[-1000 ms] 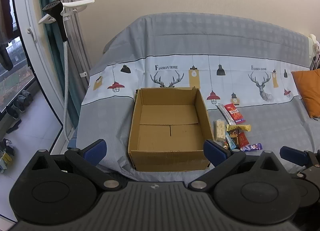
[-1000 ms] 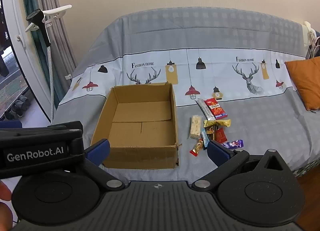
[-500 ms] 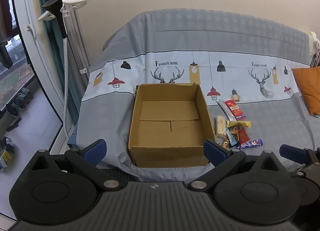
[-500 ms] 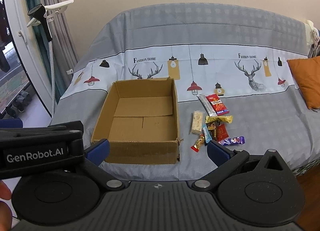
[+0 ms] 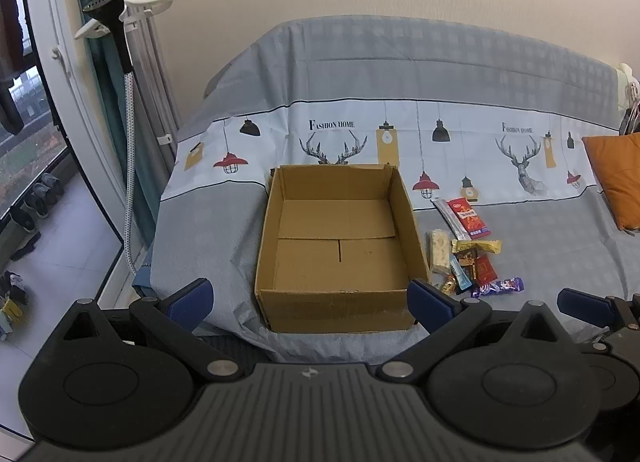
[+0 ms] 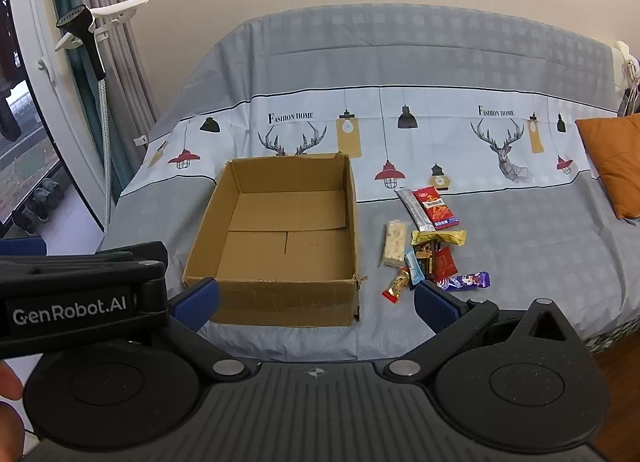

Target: Organize snacks

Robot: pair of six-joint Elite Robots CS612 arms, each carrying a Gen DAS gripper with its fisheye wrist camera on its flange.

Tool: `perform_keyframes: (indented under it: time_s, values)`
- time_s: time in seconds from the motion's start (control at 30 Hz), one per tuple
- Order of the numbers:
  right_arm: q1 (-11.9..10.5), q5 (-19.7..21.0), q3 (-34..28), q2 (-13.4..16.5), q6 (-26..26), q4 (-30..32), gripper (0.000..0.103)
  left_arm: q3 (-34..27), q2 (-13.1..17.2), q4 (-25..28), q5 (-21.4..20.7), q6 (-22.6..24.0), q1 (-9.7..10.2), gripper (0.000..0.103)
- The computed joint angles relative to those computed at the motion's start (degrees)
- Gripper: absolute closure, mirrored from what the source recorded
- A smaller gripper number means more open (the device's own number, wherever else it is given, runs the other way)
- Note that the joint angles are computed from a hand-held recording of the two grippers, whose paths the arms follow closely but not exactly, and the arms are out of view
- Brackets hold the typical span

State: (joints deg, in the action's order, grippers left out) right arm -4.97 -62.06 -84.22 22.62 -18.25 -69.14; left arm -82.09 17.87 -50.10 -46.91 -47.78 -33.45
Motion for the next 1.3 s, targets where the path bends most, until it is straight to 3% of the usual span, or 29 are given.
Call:
perform_keyframes:
  time_s: [0.9,1.3]
  values:
    - [-0.15,0.53,0.1,0.09,-0.23,1.26,0.0,0.04,0.09,0.93,-0.3,-0.37,-0.11,0.0]
    - [-0.27,1.16,1.4,0.4,-0.57,2.15,0.0,2.26,-0.05,0.73,-3.1,-0.54,0.67,0.0]
